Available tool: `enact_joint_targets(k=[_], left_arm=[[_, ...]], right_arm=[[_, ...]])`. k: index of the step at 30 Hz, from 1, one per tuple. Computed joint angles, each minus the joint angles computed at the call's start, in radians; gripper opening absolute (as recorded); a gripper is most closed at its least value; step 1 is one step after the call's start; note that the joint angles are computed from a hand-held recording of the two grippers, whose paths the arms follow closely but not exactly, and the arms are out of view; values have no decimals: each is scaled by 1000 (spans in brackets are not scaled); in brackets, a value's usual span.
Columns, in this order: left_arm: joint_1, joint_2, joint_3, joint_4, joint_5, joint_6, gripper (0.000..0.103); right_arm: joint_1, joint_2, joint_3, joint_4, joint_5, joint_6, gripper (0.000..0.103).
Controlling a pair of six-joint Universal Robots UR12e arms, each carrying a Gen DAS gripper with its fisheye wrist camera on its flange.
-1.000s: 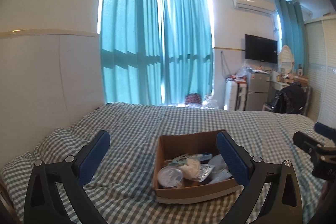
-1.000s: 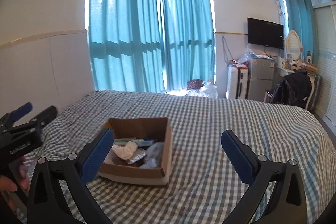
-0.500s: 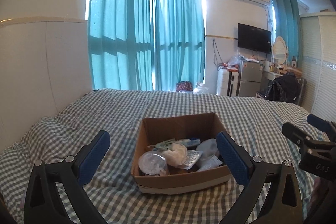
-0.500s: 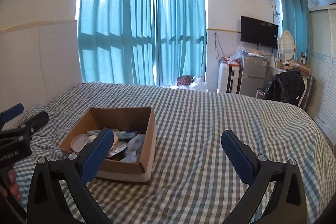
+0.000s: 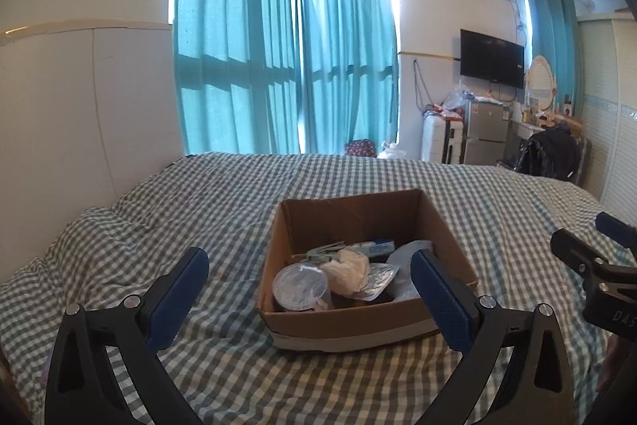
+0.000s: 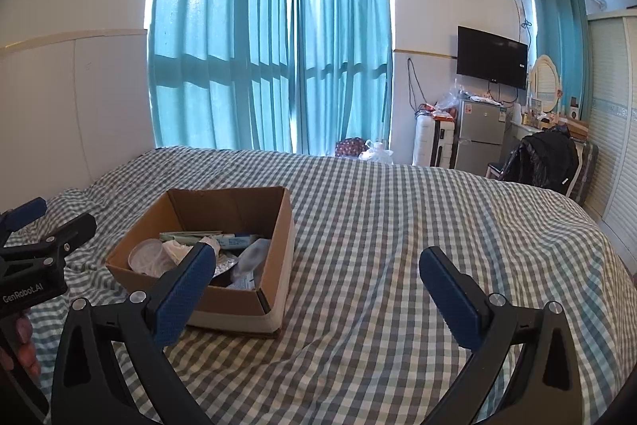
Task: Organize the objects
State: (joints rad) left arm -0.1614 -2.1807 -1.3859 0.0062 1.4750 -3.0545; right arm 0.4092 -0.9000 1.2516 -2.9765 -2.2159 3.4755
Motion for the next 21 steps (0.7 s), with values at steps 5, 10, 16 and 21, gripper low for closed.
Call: enact_joint_targets(k=[5, 10, 16, 21], left_arm=[[7, 10, -9, -17, -9, -26, 103], [7, 13, -13, -28, 1, -21, 103], [6, 14, -15, -13, 28, -25, 103], [10, 16, -13, -30, 29, -32, 103]], right_arm=[[0, -1, -3, 0, 13, 7, 103], [5, 0, -3, 7, 10, -3, 103], [3, -2, 0, 8, 24, 4, 103], [3, -1, -7, 27, 32, 6, 103]])
